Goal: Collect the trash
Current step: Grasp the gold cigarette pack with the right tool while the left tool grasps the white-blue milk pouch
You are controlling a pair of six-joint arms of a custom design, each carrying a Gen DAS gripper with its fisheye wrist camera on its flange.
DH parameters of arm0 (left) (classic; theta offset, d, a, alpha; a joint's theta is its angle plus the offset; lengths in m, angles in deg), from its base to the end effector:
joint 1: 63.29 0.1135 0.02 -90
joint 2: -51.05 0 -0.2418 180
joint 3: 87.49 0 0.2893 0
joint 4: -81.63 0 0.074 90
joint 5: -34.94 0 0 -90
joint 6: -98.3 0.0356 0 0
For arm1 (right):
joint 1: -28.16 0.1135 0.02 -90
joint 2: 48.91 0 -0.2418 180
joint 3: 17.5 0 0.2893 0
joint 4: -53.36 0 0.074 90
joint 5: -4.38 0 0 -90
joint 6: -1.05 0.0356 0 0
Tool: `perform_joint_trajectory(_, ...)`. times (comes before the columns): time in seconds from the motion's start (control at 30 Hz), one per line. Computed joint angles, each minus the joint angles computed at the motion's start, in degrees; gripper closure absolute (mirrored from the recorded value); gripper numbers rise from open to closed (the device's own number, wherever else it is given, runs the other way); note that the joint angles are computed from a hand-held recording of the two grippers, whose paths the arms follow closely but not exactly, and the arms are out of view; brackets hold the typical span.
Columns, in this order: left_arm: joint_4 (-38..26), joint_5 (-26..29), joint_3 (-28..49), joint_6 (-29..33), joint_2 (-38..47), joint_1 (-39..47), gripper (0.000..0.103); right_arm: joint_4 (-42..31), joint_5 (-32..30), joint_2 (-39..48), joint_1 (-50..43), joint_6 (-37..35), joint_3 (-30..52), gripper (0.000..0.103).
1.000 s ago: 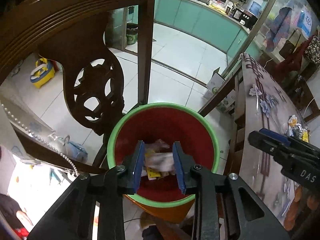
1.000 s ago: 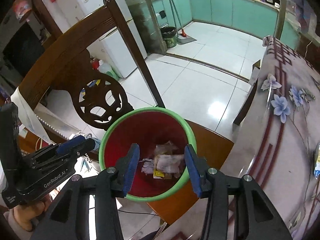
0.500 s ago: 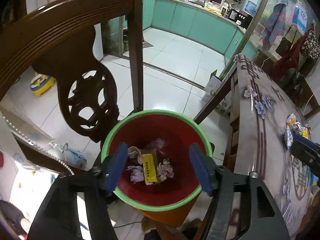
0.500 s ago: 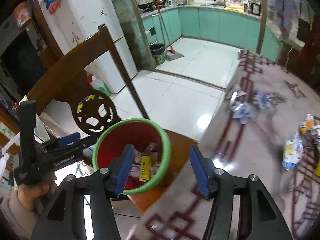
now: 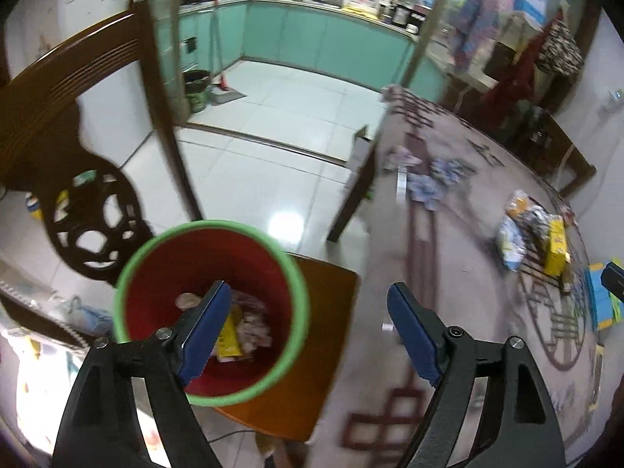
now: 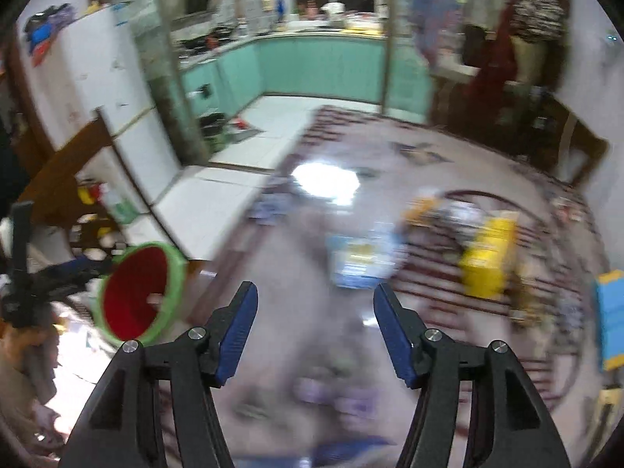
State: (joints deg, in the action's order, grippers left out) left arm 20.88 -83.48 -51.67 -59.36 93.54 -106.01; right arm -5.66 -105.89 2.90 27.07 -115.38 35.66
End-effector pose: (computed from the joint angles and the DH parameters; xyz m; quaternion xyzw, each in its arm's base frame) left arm 0.1360 -0.1025 0.1460 -0.2522 0.9178 -0.0184 0.3060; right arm 0.2174 0.0082 0.2196 -0.2552 0.9117 0.0990 0.3064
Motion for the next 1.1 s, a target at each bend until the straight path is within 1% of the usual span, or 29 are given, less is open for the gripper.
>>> perform_joint_trajectory(0.07, 3.45, -0.53, 3.25, -1.16, 6.93, -2.85, 0.021, 1.17, -1.08, 4.44, -8.06, -5.98, 2.29, 0.042)
perform_joint_trajectory(0.1, 5.38, -0.76, 5.57, -1.52, 11.32, -4.49, 0.021, 2.64, -1.53, 8.16, -13.23, -9.65, 4.17, 0.042)
perform_joint_trajectory(0.13, 6.71, -0.84, 7.18, -1.59, 14.34, -5.41, 0.021, 3.76, -1.85, 11.11, -16.36, -11.83, 5.76, 0.042)
perform_joint_trajectory(0.2, 8.82, -1.17, 11.57, -1.98, 21.37, -7.59, 0.021, 6.18, -2.02, 18.69, -22.26, -15.33, 10.31, 0.042)
perform_joint_trajectory(0.3, 10.77, -1.67, 18.60, -3.03, 31.14, -10.41, 0.021, 8.21, -2.95, 31.83, -28.15, -17.22, 19.57, 0.042)
perform_joint_trajectory(0.37, 11.65, -1.55, 23.56, -3.65, 37.22, -11.77, 0.021, 9.09, -2.66, 41.18, -29.87, -17.25, 26.82, 0.042)
perform_joint_trajectory(0.47, 11.38, -1.47, 30.75, -4.34, 44.97, -13.43, 0.021, 7.12, -2.24, 54.10, -30.13, -17.35, 37.51, 0.042)
perform_joint_trajectory(0.53, 10.78, -1.47, 34.83, -4.82, 48.93, -14.33, 0.021, 5.67, -1.48, 61.00, -29.16, -17.25, 42.86, 0.042)
perform_joint_trajectory(0.6, 10.48, -0.70, 38.58, -4.89, 52.47, -14.61, 0.021, 5.80, 1.06, 66.96, -27.57, -17.11, 46.79, 0.042)
perform_joint_trajectory(0.67, 9.40, -0.41, 42.44, -4.87, 55.55, -14.80, 0.021, 5.61, 2.43, 71.18, -26.10, -16.26, 49.50, 0.042)
perform_joint_trajectory(0.7, 8.85, -0.63, 43.97, -4.81, 56.53, -14.93, 0.021, 4.46, 2.77, 74.51, -25.64, -15.59, 52.87, 0.042)
perform_joint_trajectory(0.8, 7.34, -0.78, 49.03, -3.62, 60.29, -14.52, 0.020, 2.10, 2.70, 79.82, -24.88, -13.85, 58.12, 0.041)
perform_joint_trajectory(0.83, 7.08, -0.63, 50.52, -3.17, 61.58, -14.19, 0.020, 4.02, 2.02, 79.44, -24.82, -13.80, 57.15, 0.043)
perform_joint_trajectory(0.87, 7.11, -0.47, 51.56, -2.62, 62.56, -13.75, 0.020, 3.90, 1.47, 80.07, -24.72, -14.02, 57.93, 0.056)
perform_joint_trajectory(0.93, 7.44, 0.24, 53.84, -1.14, 64.83, -12.23, 0.020, 2.57, -0.22, 81.17, -24.77, -14.07, 59.62, 0.060)
perform_joint_trajectory(0.97, 7.98, 0.62, 54.76, -0.28, 65.84, -11.30, 0.020, 0.41, -2.30, 82.01, -25.32, -14.12, 61.36, 0.060)
perform_joint_trajectory(1.0, 8.54, 0.77, 55.57, 0.46, 66.76, -10.65, 0.020, -0.15, -3.80, 81.95, -25.87, -14.39, 61.62, 0.061)
perform_joint_trajectory(1.1, 11.82, 2.03, 57.47, 4.44, 70.17, -7.46, 0.020, 0.39, -6.67, 78.27, -26.93, -14.88, 57.83, 0.061)
